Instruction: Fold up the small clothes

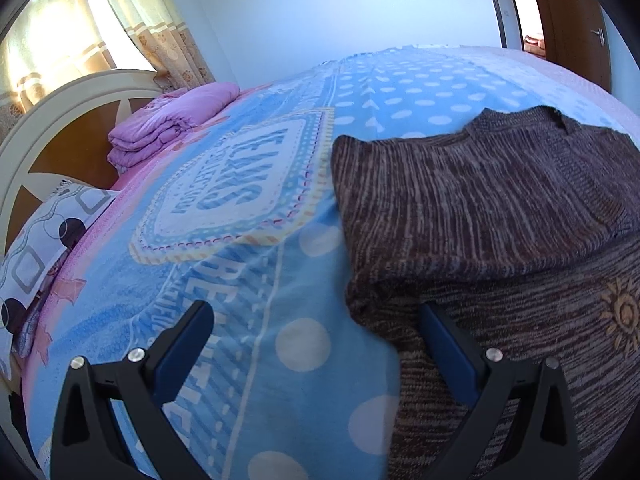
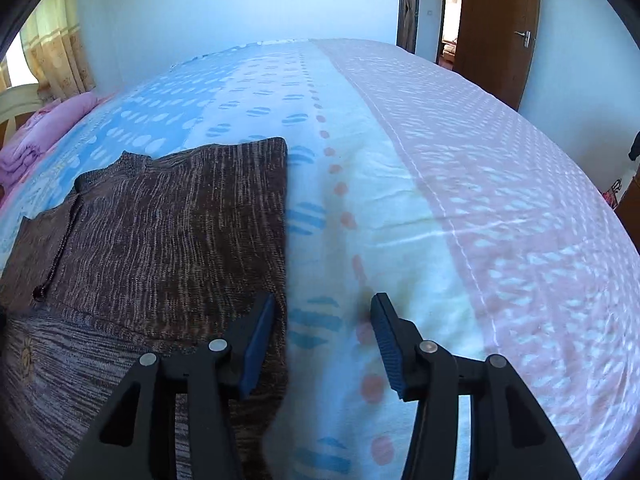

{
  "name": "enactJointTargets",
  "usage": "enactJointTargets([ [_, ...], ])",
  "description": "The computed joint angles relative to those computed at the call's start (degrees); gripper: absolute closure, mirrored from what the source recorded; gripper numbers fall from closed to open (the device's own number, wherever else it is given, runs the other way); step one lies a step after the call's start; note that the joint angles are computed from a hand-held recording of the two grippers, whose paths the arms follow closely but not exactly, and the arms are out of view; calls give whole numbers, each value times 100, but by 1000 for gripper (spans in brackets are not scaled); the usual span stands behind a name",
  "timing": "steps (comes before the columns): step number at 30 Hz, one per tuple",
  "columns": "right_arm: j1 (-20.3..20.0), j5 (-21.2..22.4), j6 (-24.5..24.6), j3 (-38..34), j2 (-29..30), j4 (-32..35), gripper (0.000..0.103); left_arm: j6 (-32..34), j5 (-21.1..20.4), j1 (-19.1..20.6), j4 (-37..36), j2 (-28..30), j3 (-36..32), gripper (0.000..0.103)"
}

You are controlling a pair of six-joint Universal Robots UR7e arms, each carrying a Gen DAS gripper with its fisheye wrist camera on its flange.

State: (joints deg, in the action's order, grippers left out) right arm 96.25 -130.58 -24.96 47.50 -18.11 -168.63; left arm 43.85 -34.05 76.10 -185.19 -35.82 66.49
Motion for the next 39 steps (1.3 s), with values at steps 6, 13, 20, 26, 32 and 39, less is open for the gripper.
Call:
enactJointTargets([
  [6, -29, 63, -25, 52, -6, -115, 48, 175, 79, -18, -115, 64, -42, 0],
  [13, -130, 631, 383, 957, -545, -532, 41, 35, 29, -19, 34, -28, 79, 0],
  [20, -128, 716, 325, 1357, -740, -984, 41, 272, 99, -47, -204, 58, 37, 0],
  [26, 44, 873, -378, 1032, -488, -954, 41, -500, -448, 14, -499, -443, 556, 0],
  [32, 149, -69, -1033, -322, 332, -262, 41, -1072, -469, 65, 204, -337, 16, 0],
  [39, -78, 283, -167, 439, -250, -187, 38, -806, 32, 112, 1000, 203, -734, 0],
])
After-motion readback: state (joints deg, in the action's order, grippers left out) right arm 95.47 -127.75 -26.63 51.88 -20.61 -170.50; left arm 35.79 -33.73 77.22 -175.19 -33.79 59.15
